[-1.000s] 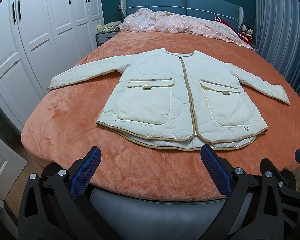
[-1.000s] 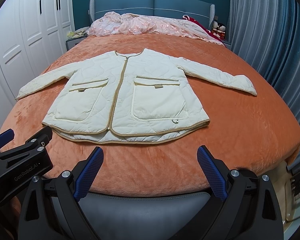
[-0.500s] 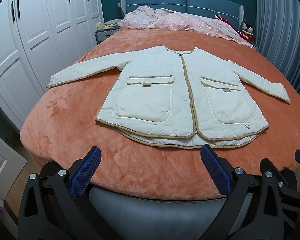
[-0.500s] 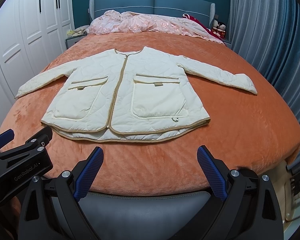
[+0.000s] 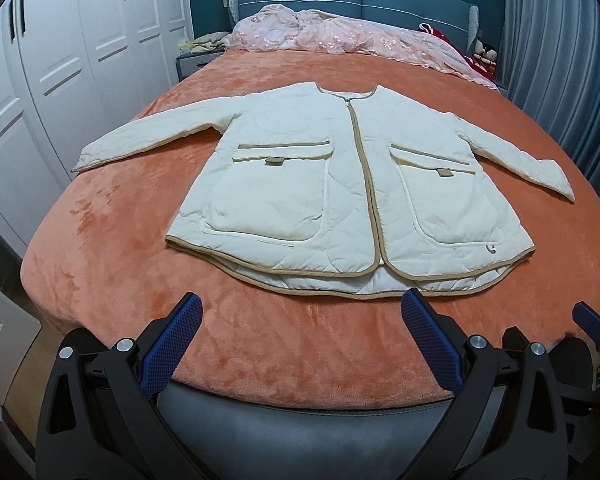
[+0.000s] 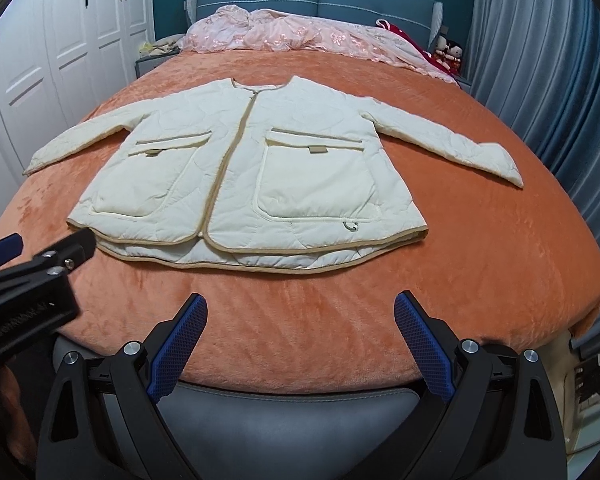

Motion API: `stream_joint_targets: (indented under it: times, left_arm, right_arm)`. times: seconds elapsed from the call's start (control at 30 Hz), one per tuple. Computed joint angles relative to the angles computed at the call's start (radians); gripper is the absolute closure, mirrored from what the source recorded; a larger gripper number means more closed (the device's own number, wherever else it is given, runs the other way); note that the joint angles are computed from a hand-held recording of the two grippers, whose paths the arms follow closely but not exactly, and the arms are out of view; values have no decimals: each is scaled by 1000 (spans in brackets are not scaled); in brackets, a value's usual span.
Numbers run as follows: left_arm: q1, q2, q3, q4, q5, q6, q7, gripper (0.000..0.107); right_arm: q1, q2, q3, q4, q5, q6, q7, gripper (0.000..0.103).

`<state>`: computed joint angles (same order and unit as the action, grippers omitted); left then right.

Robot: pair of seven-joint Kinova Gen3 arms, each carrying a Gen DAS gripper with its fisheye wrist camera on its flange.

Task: Fold large clothes
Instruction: 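Reach the right tool to the jacket sleeve and grasp its cuff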

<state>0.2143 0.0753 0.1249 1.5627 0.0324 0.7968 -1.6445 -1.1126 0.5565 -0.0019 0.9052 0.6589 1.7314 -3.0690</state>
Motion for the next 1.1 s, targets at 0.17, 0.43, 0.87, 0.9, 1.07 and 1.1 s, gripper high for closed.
stream_joint_targets:
  times: [0.17,0.43,0.87,0.9,1.07,1.1]
  left_arm:
    - [9,79,-4,-65,-21,7,40,10]
    - [61,252,-35,-258,-117,39,142,10]
    - [106,535,-103,-623,-165,108,268,10]
    - [112,558,-110,-657,-170,128,280,10]
    - [128,648,-123,-778,-187,223,291,10]
    - [126,667,-121,-806,-185,250,288,10]
  right_arm:
    - [82,-102,-17,208,-26,-115,-93,10]
    - [317,-287,-37,539,39,-301,-173,10]
    - [823,-375,68,806,106,-710,-254,10]
    - [852,-365,74,806,98,-729,-265,10]
    - [968,-322,109,813,32,-844,-284,10]
    - [987,-315,116,815,11,-872,-288,10]
